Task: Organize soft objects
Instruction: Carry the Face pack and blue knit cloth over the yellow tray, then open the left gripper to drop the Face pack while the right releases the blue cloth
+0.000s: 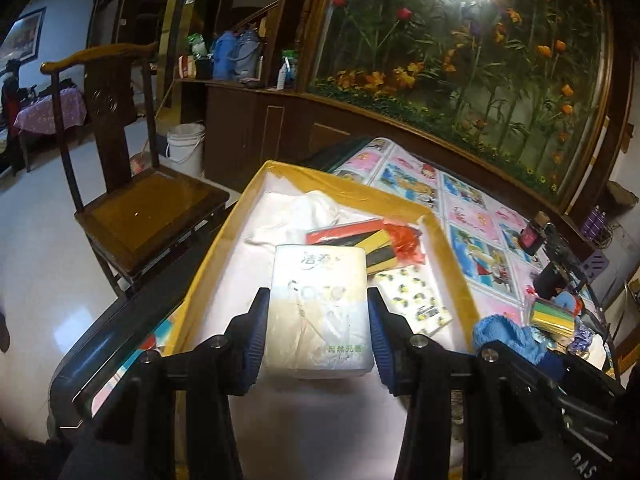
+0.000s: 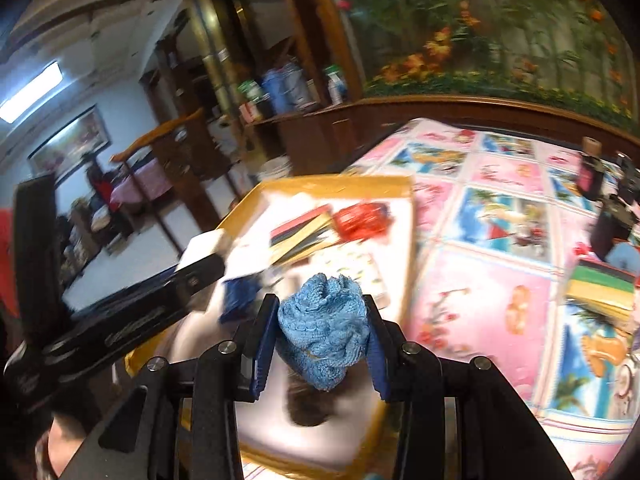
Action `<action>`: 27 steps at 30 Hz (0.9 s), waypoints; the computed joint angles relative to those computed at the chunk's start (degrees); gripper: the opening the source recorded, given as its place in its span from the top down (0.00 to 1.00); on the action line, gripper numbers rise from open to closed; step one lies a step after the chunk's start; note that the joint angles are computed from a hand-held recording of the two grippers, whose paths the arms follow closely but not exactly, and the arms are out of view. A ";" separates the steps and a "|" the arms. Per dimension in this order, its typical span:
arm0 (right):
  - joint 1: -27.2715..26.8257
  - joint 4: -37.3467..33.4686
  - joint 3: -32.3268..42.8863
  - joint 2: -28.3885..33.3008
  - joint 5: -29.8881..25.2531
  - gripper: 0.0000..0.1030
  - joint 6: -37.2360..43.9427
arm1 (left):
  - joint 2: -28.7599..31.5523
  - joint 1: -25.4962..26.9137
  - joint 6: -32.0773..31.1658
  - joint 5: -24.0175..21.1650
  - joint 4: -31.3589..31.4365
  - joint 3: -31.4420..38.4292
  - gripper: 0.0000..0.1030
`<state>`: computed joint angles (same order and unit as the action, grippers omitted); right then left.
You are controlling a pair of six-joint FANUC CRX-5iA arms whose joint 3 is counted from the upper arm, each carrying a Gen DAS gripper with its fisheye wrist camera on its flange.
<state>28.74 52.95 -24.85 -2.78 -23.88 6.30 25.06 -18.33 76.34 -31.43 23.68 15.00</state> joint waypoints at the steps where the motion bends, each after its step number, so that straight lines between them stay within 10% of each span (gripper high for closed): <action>1: 0.84 -1.58 0.69 0.63 0.12 0.58 2.66 | 0.09 0.41 0.60 -0.20 -0.22 -0.15 0.56; 10: 3.77 -13.92 4.04 2.94 1.31 0.57 18.90 | 0.66 1.70 0.60 -0.85 0.79 -1.35 0.56; 27: 4.76 -14.04 4.00 2.85 1.34 0.47 20.18 | 1.48 1.49 -1.08 -1.58 2.27 -0.63 0.47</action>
